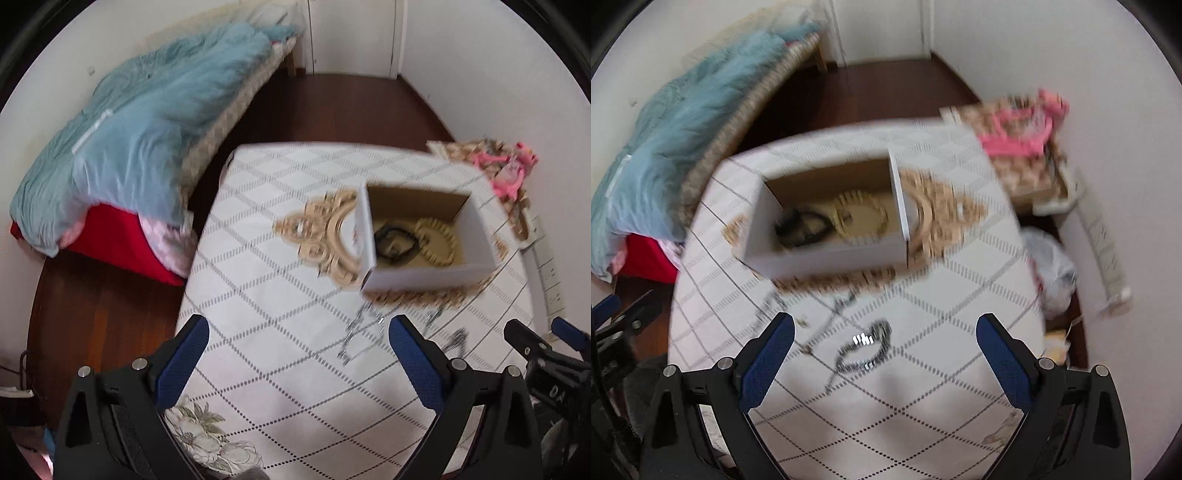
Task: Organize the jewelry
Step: 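Move the right tool to the thick silver chain bracelet while the left tool approaches the silver pendant, then grasp the silver chain bracelet with the right tool while the left tool grasps the small silver pendant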
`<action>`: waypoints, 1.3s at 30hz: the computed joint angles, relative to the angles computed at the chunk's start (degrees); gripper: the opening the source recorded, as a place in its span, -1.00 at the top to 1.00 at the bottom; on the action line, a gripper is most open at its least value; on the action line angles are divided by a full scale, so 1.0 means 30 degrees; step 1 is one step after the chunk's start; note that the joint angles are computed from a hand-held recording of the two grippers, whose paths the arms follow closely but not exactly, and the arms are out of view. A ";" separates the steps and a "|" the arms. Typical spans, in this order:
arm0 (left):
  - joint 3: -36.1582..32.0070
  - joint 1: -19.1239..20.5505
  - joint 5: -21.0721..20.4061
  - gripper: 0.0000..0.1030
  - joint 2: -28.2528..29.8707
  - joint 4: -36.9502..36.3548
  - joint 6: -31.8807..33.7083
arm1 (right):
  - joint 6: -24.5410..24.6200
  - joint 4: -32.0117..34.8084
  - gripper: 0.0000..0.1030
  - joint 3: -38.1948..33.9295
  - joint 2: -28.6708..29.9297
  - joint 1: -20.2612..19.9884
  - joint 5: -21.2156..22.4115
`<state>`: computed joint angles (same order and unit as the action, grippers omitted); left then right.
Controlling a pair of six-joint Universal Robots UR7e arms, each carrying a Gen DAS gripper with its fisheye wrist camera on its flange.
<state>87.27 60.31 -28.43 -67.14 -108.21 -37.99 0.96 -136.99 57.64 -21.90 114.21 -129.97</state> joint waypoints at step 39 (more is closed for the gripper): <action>0.1993 0.1313 -0.4541 0.41 0.3369 -0.7624 0.6601 | 0.0570 -0.5499 0.84 0.4879 -0.1065 -0.2328 -0.1843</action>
<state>93.25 64.25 -42.06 -57.04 -131.09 -18.18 2.67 -153.49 72.28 -25.10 107.23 -135.50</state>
